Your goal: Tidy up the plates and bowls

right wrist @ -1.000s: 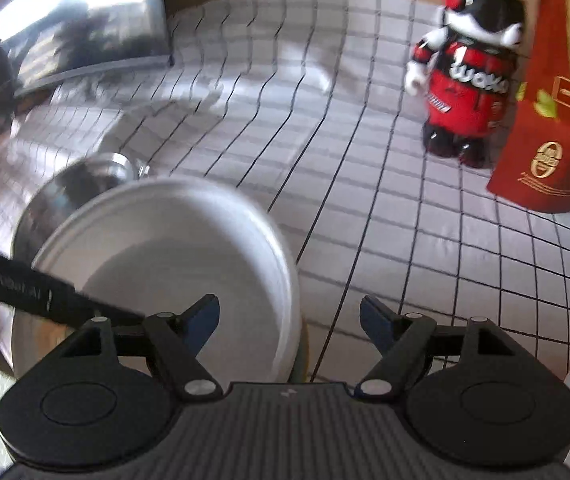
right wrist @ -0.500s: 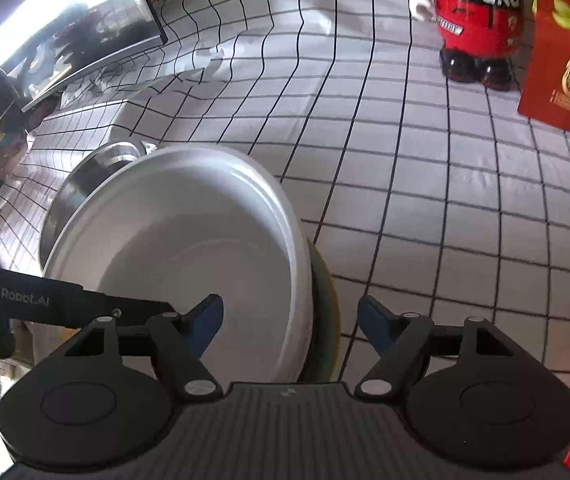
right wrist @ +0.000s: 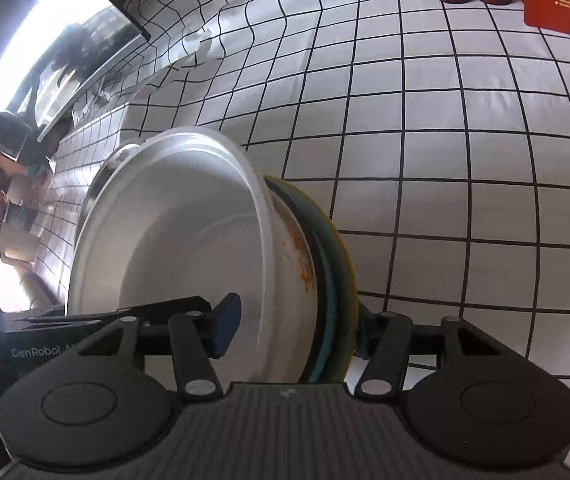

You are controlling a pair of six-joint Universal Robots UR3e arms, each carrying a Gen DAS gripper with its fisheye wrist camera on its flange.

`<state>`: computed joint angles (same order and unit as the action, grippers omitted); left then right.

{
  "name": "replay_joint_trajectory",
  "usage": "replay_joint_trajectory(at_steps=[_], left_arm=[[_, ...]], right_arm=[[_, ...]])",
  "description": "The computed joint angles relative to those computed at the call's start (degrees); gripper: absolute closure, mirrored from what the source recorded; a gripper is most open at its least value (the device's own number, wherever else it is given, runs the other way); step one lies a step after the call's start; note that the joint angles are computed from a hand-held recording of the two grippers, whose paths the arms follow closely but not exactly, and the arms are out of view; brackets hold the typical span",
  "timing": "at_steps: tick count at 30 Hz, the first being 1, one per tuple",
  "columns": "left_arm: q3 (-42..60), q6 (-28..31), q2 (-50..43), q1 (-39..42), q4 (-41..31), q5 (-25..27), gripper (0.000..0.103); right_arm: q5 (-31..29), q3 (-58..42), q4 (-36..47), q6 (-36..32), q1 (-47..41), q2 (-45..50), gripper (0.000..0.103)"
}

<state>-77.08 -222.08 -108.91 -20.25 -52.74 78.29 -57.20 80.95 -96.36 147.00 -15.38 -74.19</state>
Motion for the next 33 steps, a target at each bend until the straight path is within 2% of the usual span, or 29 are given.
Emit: replay_joint_trajectory(at_steps=[2, 9, 11, 15, 21, 26, 30, 33], left_arm=[[0.5, 0.5, -0.1, 0.4, -0.9, -0.6, 0.05], [-4.7, 1.0, 1.8, 4.2, 2.9, -6.9, 0.05], [-4.3, 1.6, 1.6, 3.9, 2.3, -6.4, 0.05], [-0.4, 4.0, 1.2, 2.0, -3.4, -3.1, 0.05], [-2.0, 3.5, 2.9, 2.9, -4.4, -5.1, 0.05], [-0.9, 3.1, 2.3, 2.7, -5.1, -4.8, 0.049], [3.5, 4.0, 0.3, 1.3, -9.0, -2.8, 0.049], [4.5, 4.3, 0.1, 1.5, -11.2, -4.6, 0.049]], right_arm=[[-0.2, -0.6, 0.3, 0.0, 0.3, 0.3, 0.047], [-1.1, -2.3, 1.1, -1.3, 1.0, 1.2, 0.046], [-1.8, -2.0, 0.4, -0.2, 1.6, 0.9, 0.046], [-2.9, 1.0, 0.2, -0.7, 2.5, -1.7, 0.045], [-0.8, -0.2, 4.0, -0.8, 0.9, -0.8, 0.045], [-2.3, -2.1, 2.7, -0.3, 2.6, 0.3, 0.045], [-2.8, -3.1, 3.7, -0.9, 2.7, 0.8, 0.045], [-3.4, -3.2, 5.4, -1.9, 2.1, 0.2, 0.045]])
